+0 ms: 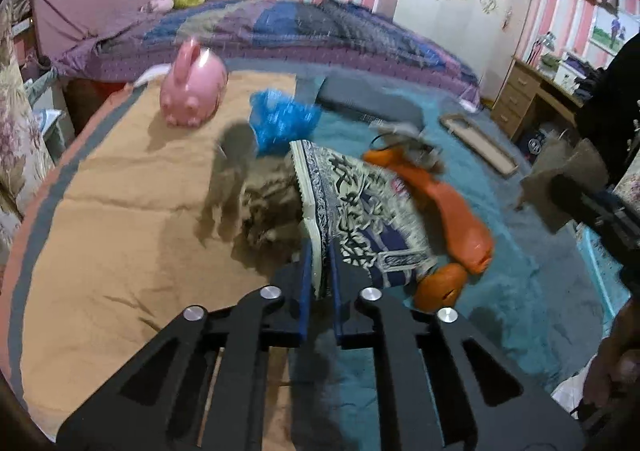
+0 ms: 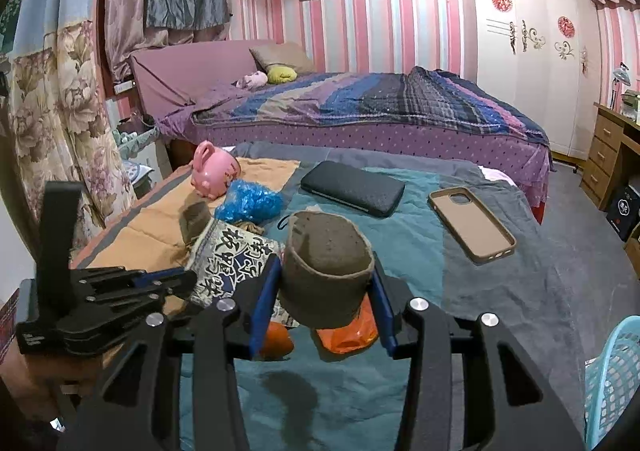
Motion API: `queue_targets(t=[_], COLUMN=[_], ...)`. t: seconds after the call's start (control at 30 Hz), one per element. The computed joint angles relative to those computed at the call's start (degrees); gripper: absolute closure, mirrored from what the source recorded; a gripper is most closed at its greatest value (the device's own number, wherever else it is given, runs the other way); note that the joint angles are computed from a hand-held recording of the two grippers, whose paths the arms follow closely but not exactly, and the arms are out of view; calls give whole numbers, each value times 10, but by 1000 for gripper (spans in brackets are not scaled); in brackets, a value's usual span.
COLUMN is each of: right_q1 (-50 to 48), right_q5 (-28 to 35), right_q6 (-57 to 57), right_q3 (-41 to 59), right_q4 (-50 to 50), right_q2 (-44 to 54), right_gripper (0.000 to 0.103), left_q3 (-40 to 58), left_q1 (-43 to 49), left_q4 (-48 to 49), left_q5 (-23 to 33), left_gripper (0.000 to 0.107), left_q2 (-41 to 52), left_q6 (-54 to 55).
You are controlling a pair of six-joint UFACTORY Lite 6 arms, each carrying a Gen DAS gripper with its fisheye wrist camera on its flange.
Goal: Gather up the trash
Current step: 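Grasp the printed snack wrapper with the left tool while the right tool grasps the brown paper cup, then lift the wrapper and cup and carry both tools over the blue wastebasket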
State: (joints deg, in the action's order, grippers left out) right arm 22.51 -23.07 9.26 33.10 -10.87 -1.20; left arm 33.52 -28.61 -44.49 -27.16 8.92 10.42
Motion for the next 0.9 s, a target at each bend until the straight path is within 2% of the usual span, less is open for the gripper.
queue_targets(t=[0.13, 0.37, 0.47, 0.67, 0.9], right_q1=[-6, -11, -7, -3, 7], right_q5=[-2, -21, -23, -30, -33], right_q6=[9, 12, 1, -22, -39], right_q3=[-2, -21, -26, -40, -47], right_q4=[-9, -10, 4, 25, 48], right_q2=[-3, -35, -46, -68, -84], right_gripper=[60, 60, 60, 60, 60], left_q3=[-43, -92, -106, -157, -155], left_q1=[-24, -79, -89, -116, -141], left_q4=[4, -74, -114, -114, -147], left_q5=[-31, -109, -127, -165, -181], left_gripper=[107, 107, 107, 107, 107], left_q2=[-76, -190, -225, -327, -341], left_q6=[-18, 40, 70, 70, 97])
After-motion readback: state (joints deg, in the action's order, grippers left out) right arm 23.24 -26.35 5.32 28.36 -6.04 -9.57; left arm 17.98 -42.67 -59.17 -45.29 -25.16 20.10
